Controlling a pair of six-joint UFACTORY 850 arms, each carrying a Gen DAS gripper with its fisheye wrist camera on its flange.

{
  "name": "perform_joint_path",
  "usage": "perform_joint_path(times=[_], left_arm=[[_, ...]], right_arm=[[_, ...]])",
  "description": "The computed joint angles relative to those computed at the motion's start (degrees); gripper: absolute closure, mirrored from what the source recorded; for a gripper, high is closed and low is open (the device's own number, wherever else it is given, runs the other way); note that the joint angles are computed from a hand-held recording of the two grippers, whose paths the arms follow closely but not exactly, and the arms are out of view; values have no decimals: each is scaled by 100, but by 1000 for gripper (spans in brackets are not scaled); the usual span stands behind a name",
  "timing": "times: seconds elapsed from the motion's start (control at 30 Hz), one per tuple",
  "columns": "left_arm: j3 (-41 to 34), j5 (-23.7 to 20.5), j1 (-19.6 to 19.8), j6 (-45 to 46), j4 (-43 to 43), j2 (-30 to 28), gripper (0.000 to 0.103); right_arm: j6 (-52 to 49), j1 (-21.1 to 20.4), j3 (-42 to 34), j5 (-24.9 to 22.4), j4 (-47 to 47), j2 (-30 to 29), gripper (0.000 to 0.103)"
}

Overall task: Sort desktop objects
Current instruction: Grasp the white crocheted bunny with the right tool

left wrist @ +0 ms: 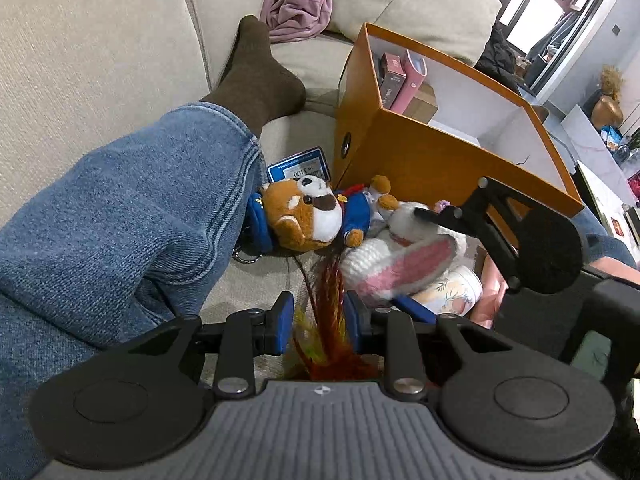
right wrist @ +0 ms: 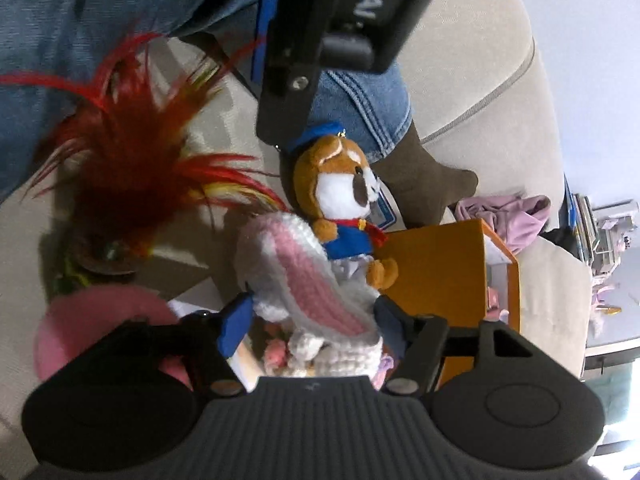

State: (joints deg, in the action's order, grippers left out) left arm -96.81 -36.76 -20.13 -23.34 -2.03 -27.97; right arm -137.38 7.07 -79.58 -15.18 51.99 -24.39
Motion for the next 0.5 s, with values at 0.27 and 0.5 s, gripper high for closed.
perform_joint_path(times=[0.27,0.5], left_arm=[[22,61,18,-1,-122,8,72],[-48,57,2,73,-191,-46,72]], right_arm=[[1176,-206,-366,-730,-294,-19,68],[2867,-585,-663,-1538,-274,31,98]])
